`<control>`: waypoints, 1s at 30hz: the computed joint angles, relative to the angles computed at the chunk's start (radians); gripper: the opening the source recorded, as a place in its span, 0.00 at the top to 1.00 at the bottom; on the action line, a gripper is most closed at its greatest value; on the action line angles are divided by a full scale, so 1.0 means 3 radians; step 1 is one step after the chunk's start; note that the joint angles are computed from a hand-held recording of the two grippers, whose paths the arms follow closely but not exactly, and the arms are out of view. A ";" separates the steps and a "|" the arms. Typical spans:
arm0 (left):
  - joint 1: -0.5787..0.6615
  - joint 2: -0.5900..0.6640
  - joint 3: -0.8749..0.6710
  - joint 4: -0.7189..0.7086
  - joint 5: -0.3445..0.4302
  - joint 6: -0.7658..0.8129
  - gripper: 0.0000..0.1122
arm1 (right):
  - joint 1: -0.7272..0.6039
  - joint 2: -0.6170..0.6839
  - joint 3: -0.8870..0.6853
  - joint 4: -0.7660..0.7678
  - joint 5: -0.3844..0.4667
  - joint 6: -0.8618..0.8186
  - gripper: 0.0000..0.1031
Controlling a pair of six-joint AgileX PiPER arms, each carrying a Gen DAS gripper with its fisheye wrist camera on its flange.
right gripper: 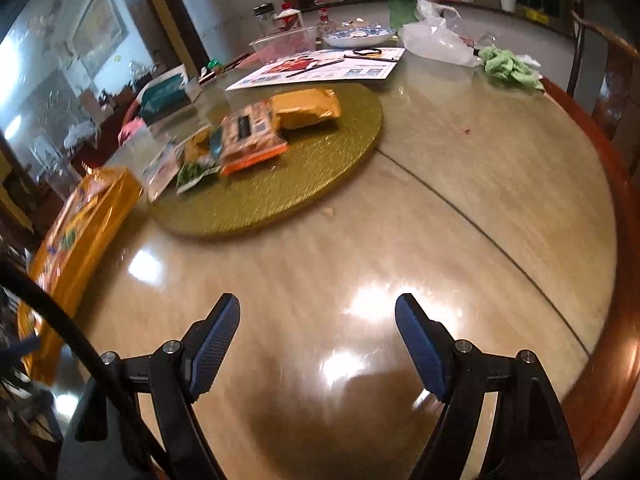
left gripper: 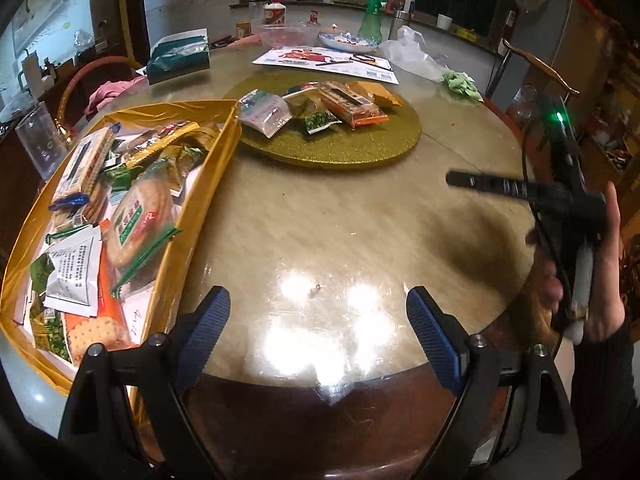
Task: Organize snacks
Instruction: 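Withdraw both grippers and reach the right gripper to the orange bag, then grasp the orange bag with the right gripper while the left gripper reaches the lazy susan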
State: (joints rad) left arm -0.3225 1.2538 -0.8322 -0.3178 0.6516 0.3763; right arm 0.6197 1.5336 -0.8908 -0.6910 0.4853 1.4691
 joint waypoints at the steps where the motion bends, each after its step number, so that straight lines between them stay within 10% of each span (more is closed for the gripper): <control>1: -0.0010 0.0021 -0.0004 0.0002 -0.0008 -0.0010 0.20 | -0.0067 0.0022 -0.0026 0.0075 -0.0067 -0.0090 0.22; 11: 0.0094 0.0180 -0.0016 -0.0143 -0.0016 0.0171 0.20 | -0.0530 0.0748 -0.0987 0.0673 0.0120 -0.1263 0.22; 21: 0.0180 0.0383 -0.0094 -0.0212 -0.0029 0.0245 0.20 | -0.1446 0.1355 -0.1802 0.3362 -0.0123 -0.4189 0.21; 30: 0.0197 0.0500 -0.0174 -0.0152 -0.0021 0.0151 0.20 | -0.1309 0.1880 -0.2756 0.2583 0.0421 -0.3718 0.21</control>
State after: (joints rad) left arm -0.2633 1.4039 -0.8845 -0.3633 0.6454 0.4217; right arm 0.2269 2.0975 -1.7177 0.0839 0.6117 0.3535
